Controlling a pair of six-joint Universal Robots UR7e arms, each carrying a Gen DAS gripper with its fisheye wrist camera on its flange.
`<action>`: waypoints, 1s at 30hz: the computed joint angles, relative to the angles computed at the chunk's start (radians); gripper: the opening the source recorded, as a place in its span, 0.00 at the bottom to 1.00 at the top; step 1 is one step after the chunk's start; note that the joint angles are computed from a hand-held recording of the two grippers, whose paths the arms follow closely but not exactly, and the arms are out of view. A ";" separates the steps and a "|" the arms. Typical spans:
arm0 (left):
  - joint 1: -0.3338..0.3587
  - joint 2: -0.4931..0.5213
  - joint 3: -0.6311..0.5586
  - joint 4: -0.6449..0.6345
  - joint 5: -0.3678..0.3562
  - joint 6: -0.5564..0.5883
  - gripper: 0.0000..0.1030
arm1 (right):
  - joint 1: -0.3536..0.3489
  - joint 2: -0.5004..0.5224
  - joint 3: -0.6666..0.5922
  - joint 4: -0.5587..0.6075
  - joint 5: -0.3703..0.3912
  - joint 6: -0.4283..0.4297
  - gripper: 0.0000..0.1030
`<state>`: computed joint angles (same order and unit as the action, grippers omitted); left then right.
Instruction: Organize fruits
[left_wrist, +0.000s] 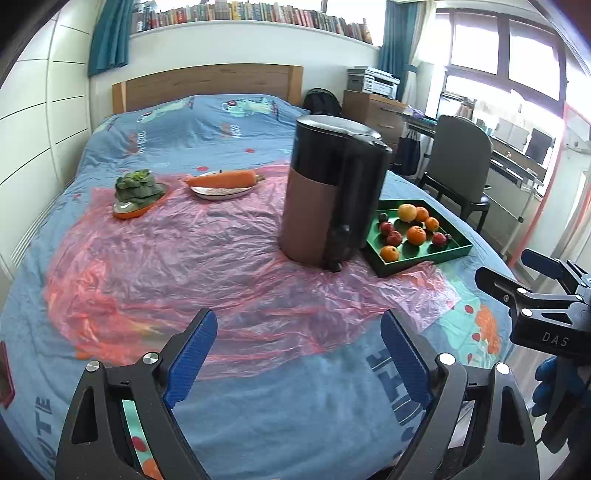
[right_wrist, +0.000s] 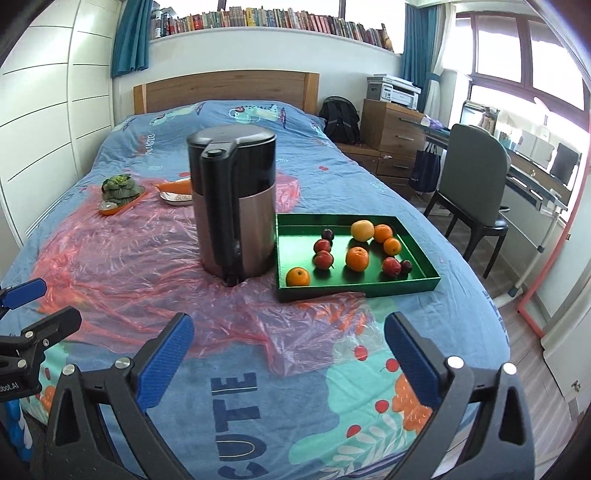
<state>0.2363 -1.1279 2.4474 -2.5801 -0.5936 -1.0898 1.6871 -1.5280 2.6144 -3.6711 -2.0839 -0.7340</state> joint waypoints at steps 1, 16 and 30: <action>-0.007 -0.028 0.009 0.053 0.009 -0.045 0.86 | 0.013 0.009 0.004 -0.009 0.001 -0.007 1.00; -0.082 -0.236 0.017 0.667 0.044 -0.427 0.98 | 0.131 0.161 -0.005 -0.095 -0.003 -0.014 1.00; -0.096 -0.248 0.017 0.713 0.073 -0.448 0.98 | 0.120 0.201 -0.031 -0.096 0.014 0.020 1.00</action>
<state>0.1406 -1.3758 2.4648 -1.8673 -0.5205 -1.5374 1.8071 -1.3275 2.5830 -3.7674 -2.0703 -0.7139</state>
